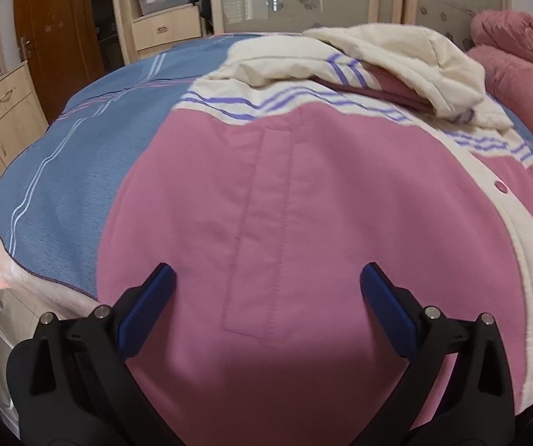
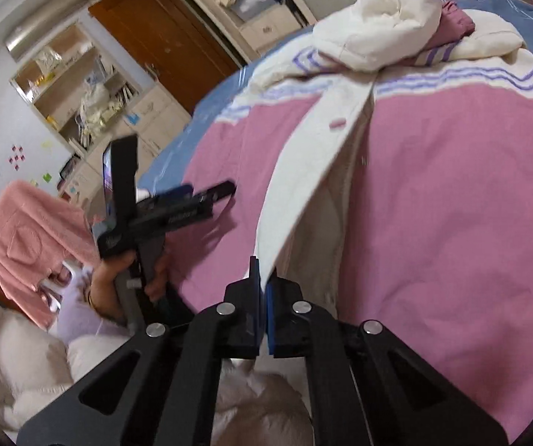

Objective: Fold large clothes

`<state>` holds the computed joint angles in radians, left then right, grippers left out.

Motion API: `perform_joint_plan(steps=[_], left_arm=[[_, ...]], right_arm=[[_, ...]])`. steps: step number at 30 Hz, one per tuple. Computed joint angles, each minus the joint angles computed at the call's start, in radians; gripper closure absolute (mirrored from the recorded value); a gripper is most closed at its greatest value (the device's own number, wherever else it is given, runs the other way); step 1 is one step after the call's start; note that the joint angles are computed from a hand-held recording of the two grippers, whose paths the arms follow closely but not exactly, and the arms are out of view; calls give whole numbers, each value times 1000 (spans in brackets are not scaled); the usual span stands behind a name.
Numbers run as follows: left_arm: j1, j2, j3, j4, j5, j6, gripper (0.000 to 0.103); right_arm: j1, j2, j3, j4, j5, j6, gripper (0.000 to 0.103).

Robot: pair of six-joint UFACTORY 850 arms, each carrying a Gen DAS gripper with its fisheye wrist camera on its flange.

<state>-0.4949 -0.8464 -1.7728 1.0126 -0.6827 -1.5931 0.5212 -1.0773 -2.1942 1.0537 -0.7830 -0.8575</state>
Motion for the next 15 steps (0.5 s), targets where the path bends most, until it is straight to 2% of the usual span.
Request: perform_joint_plan(steps=[1, 3, 6, 7, 8, 10, 13, 15], left_arm=[[-2, -5, -6, -3, 1, 14, 2], [-8, -16, -18, -7, -15, 36, 2], [-7, -15, -18, -18, -10, 49, 2], [-6, -13, -14, -20, -7, 48, 2], [-6, -11, -12, -22, -6, 50, 2], [-6, -5, -3, -22, -5, 51, 2], [-5, 7, 11, -13, -35, 38, 2], [2, 26, 37, -14, -28, 19, 2]], right_arm=[[8, -17, -17, -20, 25, 27, 100], [6, -52, -52, -73, -4, 116, 100], [9, -78, -83, -118, -5, 201, 98], [12, -95, -106, -149, 5, 244, 91], [13, -101, -116, -164, 9, 273, 77], [10, -115, -130, -143, 20, 294, 57], [-2, -164, -198, -27, -9, 273, 42], [2, -216, -289, -45, -18, 339, 39]])
